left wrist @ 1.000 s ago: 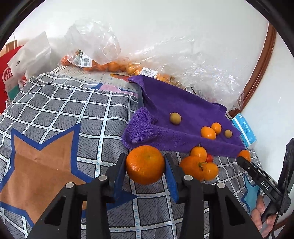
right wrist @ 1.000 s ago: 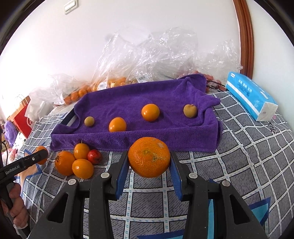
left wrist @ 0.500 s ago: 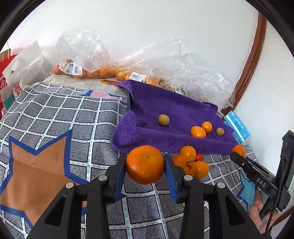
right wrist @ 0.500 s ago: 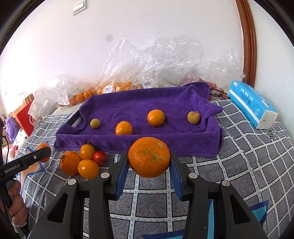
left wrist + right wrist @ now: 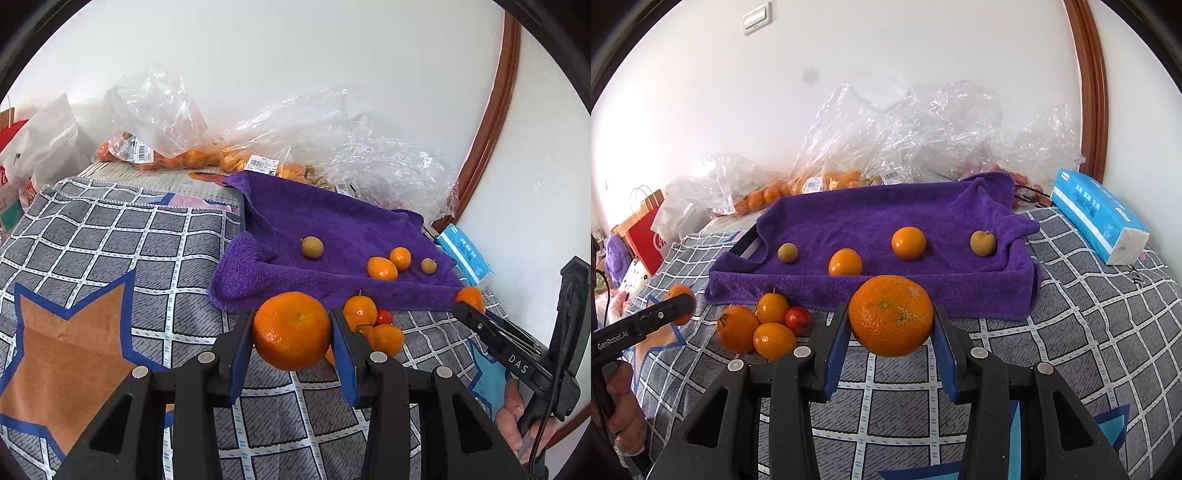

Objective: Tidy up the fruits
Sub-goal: 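Lift both held oranges above the bed cover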

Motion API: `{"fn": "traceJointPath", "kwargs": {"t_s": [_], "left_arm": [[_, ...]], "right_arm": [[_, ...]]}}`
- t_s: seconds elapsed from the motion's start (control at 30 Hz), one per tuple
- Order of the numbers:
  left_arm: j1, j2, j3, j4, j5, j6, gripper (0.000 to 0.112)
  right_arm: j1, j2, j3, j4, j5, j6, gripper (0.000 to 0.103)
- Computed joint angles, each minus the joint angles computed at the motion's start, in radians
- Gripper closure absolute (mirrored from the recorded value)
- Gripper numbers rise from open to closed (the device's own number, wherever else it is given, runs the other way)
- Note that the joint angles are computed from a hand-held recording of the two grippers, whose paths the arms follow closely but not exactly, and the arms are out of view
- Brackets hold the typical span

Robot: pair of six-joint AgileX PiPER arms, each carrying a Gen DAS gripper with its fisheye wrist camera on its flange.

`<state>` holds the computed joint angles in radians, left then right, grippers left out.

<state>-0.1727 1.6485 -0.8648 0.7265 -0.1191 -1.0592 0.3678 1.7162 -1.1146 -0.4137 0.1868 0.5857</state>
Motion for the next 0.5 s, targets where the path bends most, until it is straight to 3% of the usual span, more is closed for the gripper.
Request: {"fn": "traceJointPath", "kwargs": {"t_s": [0.33, 0.5], "left_arm": [[0.031, -0.002, 0.005, 0.186, -0.042, -0.207, 0.074], [0.040, 0.000, 0.004, 0.203, -0.049, -0.236, 0.074]], "right_arm": [[-0.010, -0.006, 0.012, 0.072, -0.026, -0.061, 0.060], [-0.005, -0.011, 0.019, -0.004, -0.031, 0.016, 0.060]]}}
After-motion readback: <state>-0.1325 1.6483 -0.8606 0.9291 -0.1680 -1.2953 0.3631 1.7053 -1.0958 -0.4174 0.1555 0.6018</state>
